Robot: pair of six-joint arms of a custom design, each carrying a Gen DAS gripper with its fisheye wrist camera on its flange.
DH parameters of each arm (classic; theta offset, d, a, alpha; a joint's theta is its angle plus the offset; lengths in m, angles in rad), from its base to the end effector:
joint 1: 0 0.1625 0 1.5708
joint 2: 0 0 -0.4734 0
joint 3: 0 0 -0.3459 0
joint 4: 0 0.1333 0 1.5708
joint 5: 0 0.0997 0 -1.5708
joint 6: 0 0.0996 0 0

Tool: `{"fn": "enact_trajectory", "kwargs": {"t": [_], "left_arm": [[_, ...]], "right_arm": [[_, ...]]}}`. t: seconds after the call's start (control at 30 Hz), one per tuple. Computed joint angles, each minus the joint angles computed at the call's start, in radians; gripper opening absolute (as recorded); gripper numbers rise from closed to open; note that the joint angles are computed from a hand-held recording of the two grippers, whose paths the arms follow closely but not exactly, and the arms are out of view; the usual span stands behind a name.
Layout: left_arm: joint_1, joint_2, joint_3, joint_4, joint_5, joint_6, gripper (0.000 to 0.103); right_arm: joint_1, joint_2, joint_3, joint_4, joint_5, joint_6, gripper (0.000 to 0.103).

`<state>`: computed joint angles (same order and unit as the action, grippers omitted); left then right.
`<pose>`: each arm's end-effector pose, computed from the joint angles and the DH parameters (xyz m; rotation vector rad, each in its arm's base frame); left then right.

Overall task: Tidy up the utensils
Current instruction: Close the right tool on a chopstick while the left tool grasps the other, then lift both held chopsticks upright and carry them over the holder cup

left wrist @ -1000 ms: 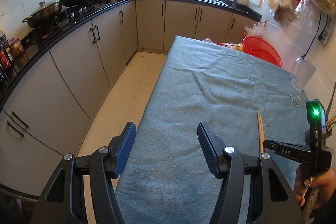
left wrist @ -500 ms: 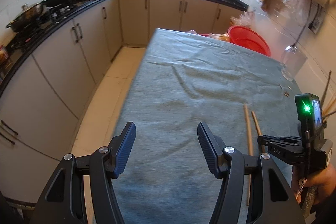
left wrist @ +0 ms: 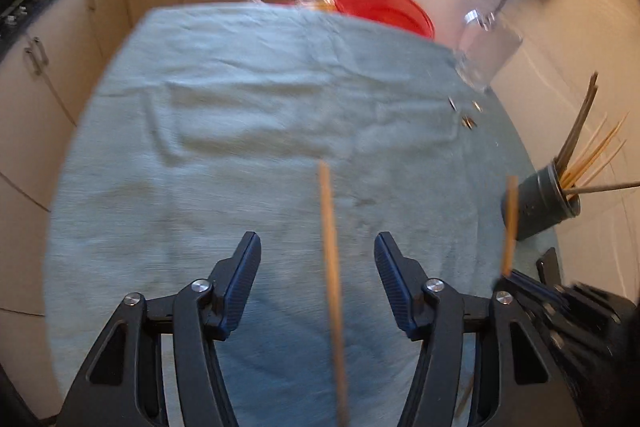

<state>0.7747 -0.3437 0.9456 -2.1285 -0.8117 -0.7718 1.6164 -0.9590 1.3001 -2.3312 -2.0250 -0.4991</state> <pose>-0.4500 -0.7229 0.0496 0.0523 2.4934 -0.6634 0.1226 -0.7205 0.3932 0.5721 -2.5201 0.4011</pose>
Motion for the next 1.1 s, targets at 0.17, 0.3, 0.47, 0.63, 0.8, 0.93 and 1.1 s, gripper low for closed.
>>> {"fn": "enact_trajectory", "kwargs": {"t": [0.17,0.3,0.47,0.63,0.8,0.93,1.1], "left_arm": [[0.026,0.106,-0.201,0.187,-0.017,-0.037,0.035],[0.046,0.181,-0.366,0.365,-0.032,-0.076,0.025],[0.053,0.211,-0.425,0.408,-0.027,-0.074,0.009],[0.044,0.160,-0.317,0.299,-0.026,-0.050,0.006],[-0.002,0.069,-0.140,0.100,0.018,-0.008,0.006],[-0.050,0.001,-0.021,-0.029,0.082,0.018,0.006],[-0.094,-0.043,0.043,-0.093,0.154,0.039,0.006]], "right_arm": [[-0.003,-0.046,0.022,0.001,0.028,-0.041,0.007],[-0.006,-0.068,0.025,0.001,0.054,-0.067,0.007],[-0.006,-0.090,0.020,0.002,0.085,-0.082,0.007],[-0.001,-0.103,0.017,-0.005,0.105,-0.085,0.007],[0.003,-0.121,0.015,-0.020,0.154,-0.095,0.007],[0.004,-0.130,0.023,-0.036,0.171,-0.100,0.007],[0.003,-0.137,0.022,-0.042,0.195,-0.100,0.007]]}}
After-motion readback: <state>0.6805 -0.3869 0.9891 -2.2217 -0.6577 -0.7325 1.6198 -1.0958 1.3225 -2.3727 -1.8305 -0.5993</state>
